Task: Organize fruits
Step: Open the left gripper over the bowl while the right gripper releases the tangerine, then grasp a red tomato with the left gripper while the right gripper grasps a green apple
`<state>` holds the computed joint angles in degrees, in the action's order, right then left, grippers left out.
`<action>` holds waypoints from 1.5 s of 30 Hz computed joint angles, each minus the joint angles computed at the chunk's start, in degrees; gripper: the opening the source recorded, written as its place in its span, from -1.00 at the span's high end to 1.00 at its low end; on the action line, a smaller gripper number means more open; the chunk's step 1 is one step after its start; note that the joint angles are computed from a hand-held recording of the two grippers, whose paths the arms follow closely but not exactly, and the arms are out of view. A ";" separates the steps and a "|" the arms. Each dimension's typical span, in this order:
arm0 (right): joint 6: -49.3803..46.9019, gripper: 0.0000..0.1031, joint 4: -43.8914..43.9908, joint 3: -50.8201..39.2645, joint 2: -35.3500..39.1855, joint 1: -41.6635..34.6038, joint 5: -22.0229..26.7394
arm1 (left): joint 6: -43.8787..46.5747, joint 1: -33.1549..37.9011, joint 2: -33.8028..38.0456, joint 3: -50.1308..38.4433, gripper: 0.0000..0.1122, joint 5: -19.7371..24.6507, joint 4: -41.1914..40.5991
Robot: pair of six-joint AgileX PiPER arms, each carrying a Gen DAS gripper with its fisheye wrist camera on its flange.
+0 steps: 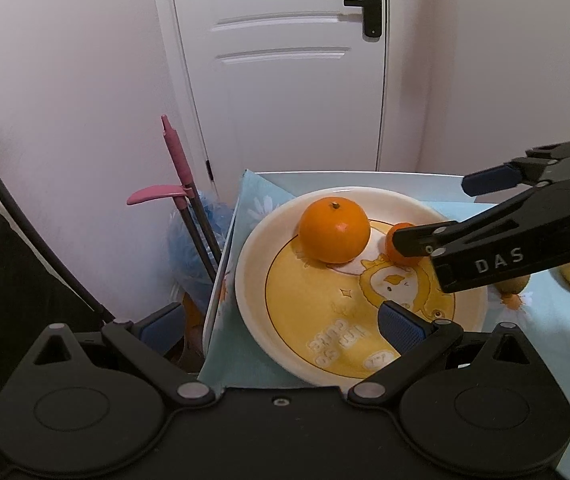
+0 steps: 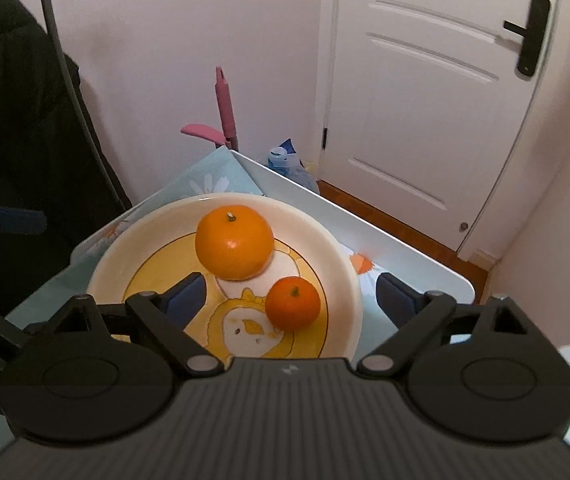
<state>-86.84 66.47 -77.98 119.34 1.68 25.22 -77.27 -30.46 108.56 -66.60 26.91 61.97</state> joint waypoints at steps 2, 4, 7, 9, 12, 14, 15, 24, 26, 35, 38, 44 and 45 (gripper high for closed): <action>0.79 -1.00 -0.02 1.85 -1.91 -0.32 -0.15 | 0.16 -0.18 -0.79 0.35 -0.84 0.24 0.06; 0.91 -1.00 0.46 3.79 -3.87 -0.50 -0.65 | 0.36 -0.46 -1.80 0.93 -0.84 0.52 0.21; 1.71 -1.00 0.63 6.98 -7.37 -0.85 -1.33 | 0.74 -1.16 -3.50 1.56 -0.84 1.36 0.56; 2.83 -1.00 0.46 8.88 -9.67 -1.18 -1.61 | 0.95 -1.58 -4.71 1.98 -0.84 1.55 0.84; 5.42 -1.00 -0.66 11.95 -13.38 -1.71 -2.24 | 1.78 -2.28 -6.35 2.36 -0.84 1.74 0.78; 6.92 -1.00 -1.26 14.25 -16.08 -2.02 -3.08 | 2.39 -2.63 -7.29 2.57 -0.84 1.69 0.61; 7.90 -1.00 -1.69 15.23 -17.29 -2.23 -3.55 | 3.17 -2.86 -7.71 2.53 -0.84 1.71 0.18; 13.59 -1.00 -3.94 22.96 -27.75 -9.16 -2.87 | 3.18 -6.88 -10.81 2.75 -0.84 2.62 0.37; 12.60 -1.00 -3.14 24.15 -29.52 -12.36 -1.36 | 2.82 -8.57 -11.00 2.45 -0.84 3.85 0.33; 0.51 -1.00 0.58 25.66 -32.42 -31.38 10.40 | -1.55 -18.71 -8.89 -3.32 -0.84 14.43 -1.26; -3.39 -1.00 0.37 24.77 -31.30 -37.72 14.79 | -2.84 -22.42 -6.81 -6.48 -0.84 17.64 -2.01; -11.33 -1.00 -0.03 21.93 -26.29 -47.34 20.92 | -5.14 -28.70 -0.72 -13.38 -0.84 22.15 -3.53; -12.21 -1.00 -0.21 21.19 -25.29 -48.51 21.83 | -5.37 -29.65 0.67 -14.91 -0.84 23.06 -3.83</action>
<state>-99.05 66.26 -56.78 94.05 -46.83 47.05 -82.64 -60.11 109.23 -81.51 49.97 58.14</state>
